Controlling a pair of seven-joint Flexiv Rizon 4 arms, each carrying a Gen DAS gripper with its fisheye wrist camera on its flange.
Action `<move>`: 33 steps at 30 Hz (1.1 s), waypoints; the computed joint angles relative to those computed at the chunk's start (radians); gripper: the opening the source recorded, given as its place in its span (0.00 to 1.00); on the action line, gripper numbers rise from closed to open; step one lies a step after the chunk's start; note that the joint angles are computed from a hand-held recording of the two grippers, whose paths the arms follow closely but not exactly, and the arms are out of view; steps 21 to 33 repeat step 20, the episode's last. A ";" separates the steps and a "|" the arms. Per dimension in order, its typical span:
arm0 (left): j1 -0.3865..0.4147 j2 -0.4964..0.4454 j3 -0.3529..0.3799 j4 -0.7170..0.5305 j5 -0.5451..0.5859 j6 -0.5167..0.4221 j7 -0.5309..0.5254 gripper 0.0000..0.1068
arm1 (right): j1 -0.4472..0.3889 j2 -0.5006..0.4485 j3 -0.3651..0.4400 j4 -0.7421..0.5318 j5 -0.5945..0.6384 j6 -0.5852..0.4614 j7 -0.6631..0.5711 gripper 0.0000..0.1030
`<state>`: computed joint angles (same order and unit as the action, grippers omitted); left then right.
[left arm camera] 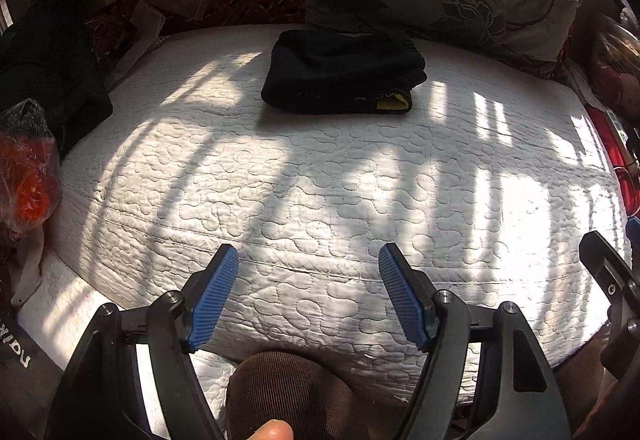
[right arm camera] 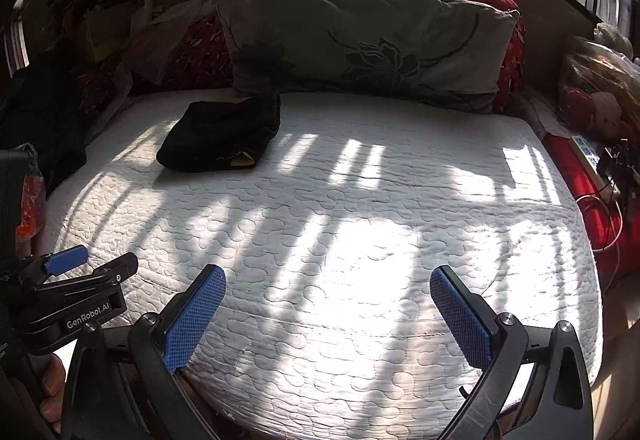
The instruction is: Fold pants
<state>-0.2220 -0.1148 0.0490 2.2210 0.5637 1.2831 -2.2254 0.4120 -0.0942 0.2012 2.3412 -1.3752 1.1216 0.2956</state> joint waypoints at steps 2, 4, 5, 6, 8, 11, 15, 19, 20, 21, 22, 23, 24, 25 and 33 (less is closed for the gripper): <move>0.000 0.005 0.002 0.000 0.010 0.002 -0.007 0.68 | -0.002 0.002 -0.001 0.003 0.002 0.003 0.005 1.00; 0.010 0.005 -0.006 0.011 -0.026 0.012 0.025 0.68 | -0.005 0.004 -0.002 0.005 0.002 0.006 0.009 1.00; 0.019 0.004 -0.011 0.023 -0.060 0.027 0.058 0.68 | -0.006 0.005 -0.002 0.005 0.002 0.006 0.007 1.00; 0.022 0.004 -0.013 0.029 -0.080 0.037 0.076 0.68 | -0.006 0.006 -0.002 0.005 0.002 0.004 0.008 1.00; 0.022 0.004 -0.012 0.035 -0.101 0.044 0.095 0.68 | -0.007 0.007 -0.001 0.005 0.001 0.004 0.008 1.00; 0.019 0.004 -0.010 0.042 -0.121 0.057 0.115 0.68 | -0.006 0.006 0.000 0.004 0.005 0.005 0.005 1.00; 0.009 0.008 0.001 0.036 -0.102 0.078 0.091 0.68 | -0.006 0.003 0.000 0.004 0.012 0.009 0.002 1.00; 0.005 0.013 0.000 0.023 -0.092 0.086 0.081 0.68 | -0.004 0.004 0.001 0.006 0.015 0.007 0.004 1.00; 0.006 0.014 -0.004 0.023 -0.101 0.087 0.090 0.68 | -0.004 0.006 0.001 0.007 0.016 0.006 0.005 1.00; 0.006 0.014 -0.004 0.023 -0.101 0.087 0.090 0.68 | -0.004 0.006 0.001 0.007 0.016 0.006 0.005 1.00; 0.006 0.014 -0.004 0.023 -0.101 0.087 0.090 0.68 | -0.004 0.006 0.001 0.007 0.016 0.006 0.005 1.00; 0.006 0.014 -0.004 0.023 -0.101 0.087 0.090 0.68 | -0.004 0.006 0.001 0.007 0.016 0.006 0.005 1.00; 0.006 0.014 -0.004 0.023 -0.101 0.087 0.090 0.68 | -0.004 0.006 0.001 0.007 0.016 0.006 0.005 1.00; 0.006 0.014 -0.004 0.023 -0.101 0.087 0.090 0.68 | -0.004 0.006 0.001 0.007 0.016 0.006 0.005 1.00; 0.006 0.014 -0.004 0.023 -0.101 0.087 0.090 0.68 | -0.004 0.006 0.001 0.007 0.016 0.006 0.005 1.00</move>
